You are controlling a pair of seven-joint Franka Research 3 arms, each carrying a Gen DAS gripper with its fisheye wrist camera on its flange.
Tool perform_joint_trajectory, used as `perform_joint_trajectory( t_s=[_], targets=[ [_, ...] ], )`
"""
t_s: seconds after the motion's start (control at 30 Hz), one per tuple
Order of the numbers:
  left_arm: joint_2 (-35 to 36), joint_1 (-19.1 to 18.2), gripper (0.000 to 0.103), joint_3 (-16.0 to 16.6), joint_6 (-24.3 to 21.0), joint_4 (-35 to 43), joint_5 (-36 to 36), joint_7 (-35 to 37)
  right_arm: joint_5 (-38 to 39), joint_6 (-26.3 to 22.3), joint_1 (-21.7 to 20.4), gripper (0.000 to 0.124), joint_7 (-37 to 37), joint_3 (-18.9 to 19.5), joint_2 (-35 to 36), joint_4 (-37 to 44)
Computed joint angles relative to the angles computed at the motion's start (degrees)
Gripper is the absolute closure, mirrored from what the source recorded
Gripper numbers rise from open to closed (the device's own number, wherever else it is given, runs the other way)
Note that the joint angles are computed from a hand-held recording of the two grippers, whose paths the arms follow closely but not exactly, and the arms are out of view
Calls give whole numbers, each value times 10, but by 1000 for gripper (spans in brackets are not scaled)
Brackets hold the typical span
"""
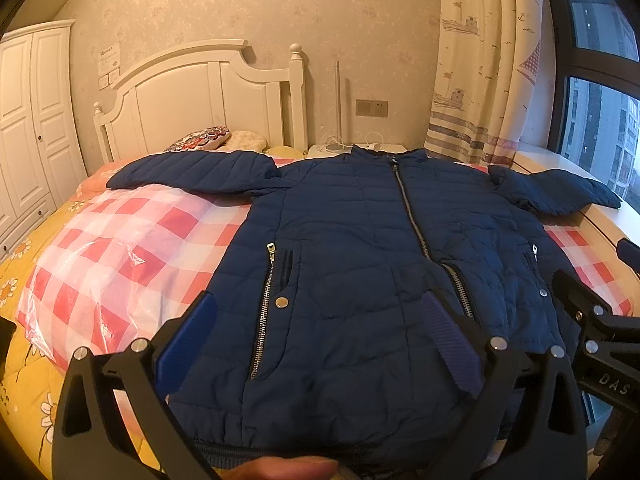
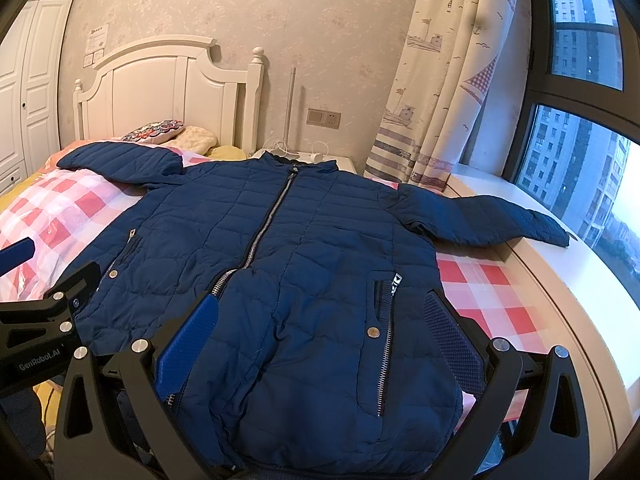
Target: Fold large clothes
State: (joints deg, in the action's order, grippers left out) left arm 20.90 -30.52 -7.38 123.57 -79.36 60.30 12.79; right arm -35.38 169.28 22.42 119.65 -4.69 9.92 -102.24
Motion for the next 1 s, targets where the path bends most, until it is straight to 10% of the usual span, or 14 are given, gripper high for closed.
perform_joint_trajectory(
  t_s=[1.0],
  targets=[
    [3, 6, 2, 0, 12, 1, -25, 21, 32, 1, -6, 26, -26, 7, 2, -3]
  ],
)
